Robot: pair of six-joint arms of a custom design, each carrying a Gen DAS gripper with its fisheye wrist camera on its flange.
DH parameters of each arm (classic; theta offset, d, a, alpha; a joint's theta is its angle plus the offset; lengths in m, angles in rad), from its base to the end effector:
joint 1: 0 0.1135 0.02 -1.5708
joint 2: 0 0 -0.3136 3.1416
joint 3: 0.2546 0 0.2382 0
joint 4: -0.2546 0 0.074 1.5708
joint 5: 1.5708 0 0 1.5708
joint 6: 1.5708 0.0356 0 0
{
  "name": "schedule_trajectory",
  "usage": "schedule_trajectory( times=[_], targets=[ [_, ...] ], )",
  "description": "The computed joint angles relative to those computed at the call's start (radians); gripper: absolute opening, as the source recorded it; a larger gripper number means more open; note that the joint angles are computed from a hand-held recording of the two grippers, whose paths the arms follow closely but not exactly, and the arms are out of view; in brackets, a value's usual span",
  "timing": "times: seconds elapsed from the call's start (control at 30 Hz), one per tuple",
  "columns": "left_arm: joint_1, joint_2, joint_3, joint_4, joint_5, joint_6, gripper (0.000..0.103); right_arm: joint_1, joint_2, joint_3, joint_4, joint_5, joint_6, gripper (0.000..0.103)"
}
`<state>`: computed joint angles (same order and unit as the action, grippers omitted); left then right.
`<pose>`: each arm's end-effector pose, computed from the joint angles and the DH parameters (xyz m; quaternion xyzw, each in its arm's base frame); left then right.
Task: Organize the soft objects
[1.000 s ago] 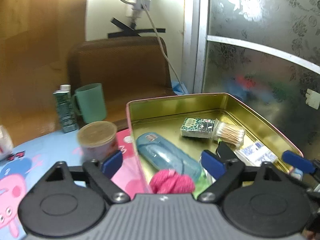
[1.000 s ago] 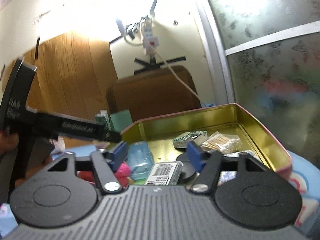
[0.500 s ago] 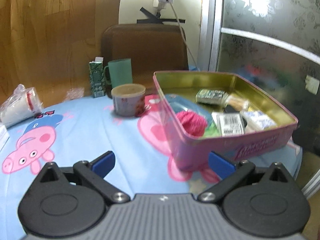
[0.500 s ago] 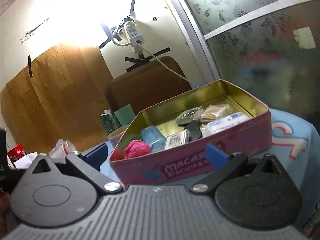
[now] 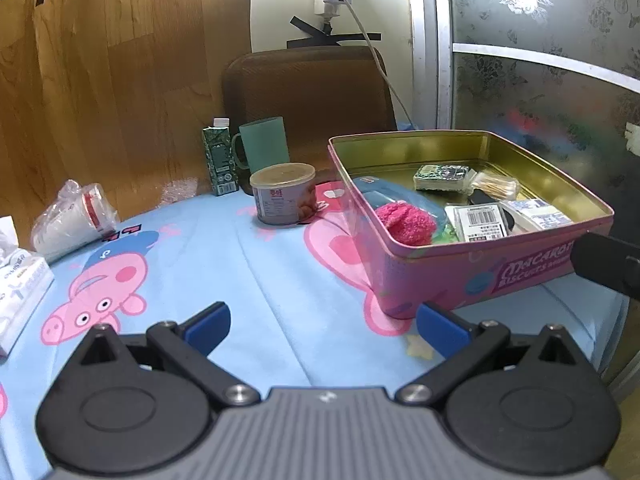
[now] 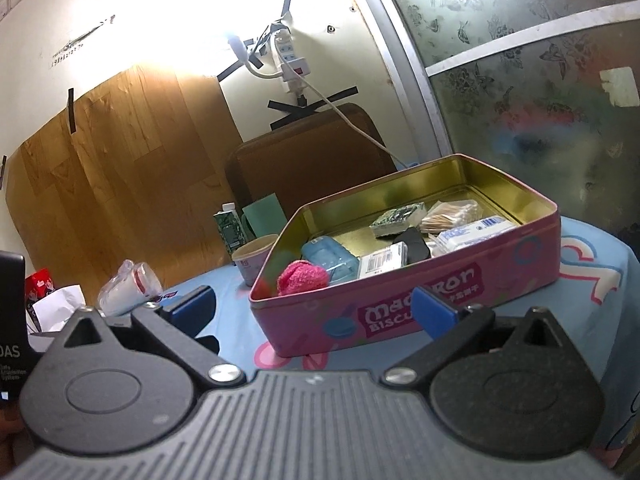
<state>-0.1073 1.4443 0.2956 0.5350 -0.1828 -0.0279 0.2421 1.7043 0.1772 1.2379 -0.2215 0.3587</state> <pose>0.2182 -0.0170 0.1761 -0.0069 0.8849 0.0499 0.4630 0.2272 0.0642 0.1656 -0.0195 0.7992 0.2604 0.5414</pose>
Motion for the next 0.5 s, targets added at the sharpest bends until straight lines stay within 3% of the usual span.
schedule_trajectory(
  times=[0.27,0.5],
  targets=[
    [-0.039,0.007,-0.006,0.014,-0.055,0.008,0.103,-0.004,-0.004,0.013,-0.033,-0.030,-0.008,0.103],
    [-0.030,0.021,-0.006,0.017,-0.039,0.005,0.103,0.001,0.005,0.016,-0.039,-0.027,-0.016,0.103]
  ],
)
